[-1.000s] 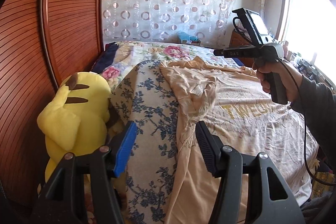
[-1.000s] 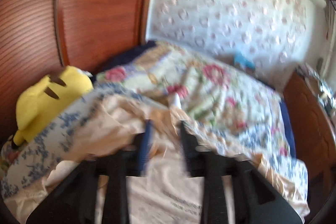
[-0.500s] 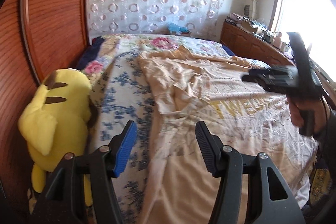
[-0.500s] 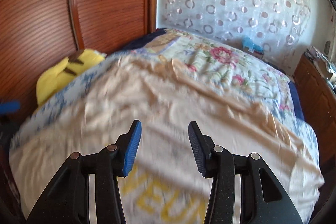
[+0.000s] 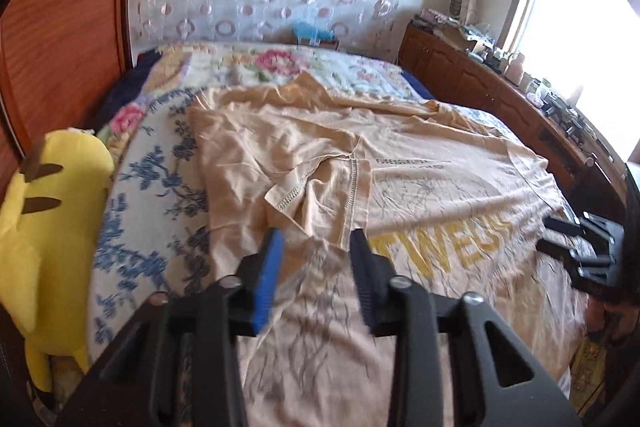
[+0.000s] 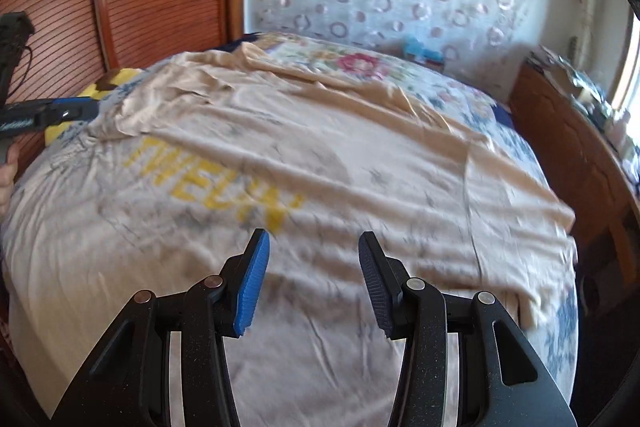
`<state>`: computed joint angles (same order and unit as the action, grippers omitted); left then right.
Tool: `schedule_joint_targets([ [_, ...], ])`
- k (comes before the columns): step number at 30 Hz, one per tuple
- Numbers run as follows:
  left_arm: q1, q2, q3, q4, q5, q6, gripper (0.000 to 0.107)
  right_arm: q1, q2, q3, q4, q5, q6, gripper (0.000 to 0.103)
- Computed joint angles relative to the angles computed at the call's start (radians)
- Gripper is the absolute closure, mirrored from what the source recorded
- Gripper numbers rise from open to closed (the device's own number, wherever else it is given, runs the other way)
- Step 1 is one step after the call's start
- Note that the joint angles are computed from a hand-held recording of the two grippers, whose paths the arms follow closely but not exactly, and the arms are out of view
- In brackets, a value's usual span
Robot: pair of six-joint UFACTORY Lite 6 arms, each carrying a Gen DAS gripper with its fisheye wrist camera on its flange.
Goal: Fold small clothes
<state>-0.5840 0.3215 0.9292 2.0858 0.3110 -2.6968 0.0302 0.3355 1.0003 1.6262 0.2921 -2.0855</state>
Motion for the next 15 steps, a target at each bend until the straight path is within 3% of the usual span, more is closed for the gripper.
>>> schedule_joint_targets([
  [7,0.021,0.138,0.143,-0.307,-0.036,0.316,0.084,-0.032,0.022,-0.029,0.102,0.015,-0.11,0.056],
  [8,0.01,0.143,0.148,-0.335,-0.023,0.348,0.095,-0.034,0.02,-0.033,0.127,0.017,-0.133,0.056],
  [10,-0.015,0.165,0.18,-0.427,0.01,0.457,0.102,-0.037,0.025,-0.032,0.13,0.025,-0.134,0.056],
  [15,-0.075,0.123,0.154,-0.405,0.06,0.469,0.104,-0.05,0.021,-0.046,0.181,0.048,-0.183,0.056],
])
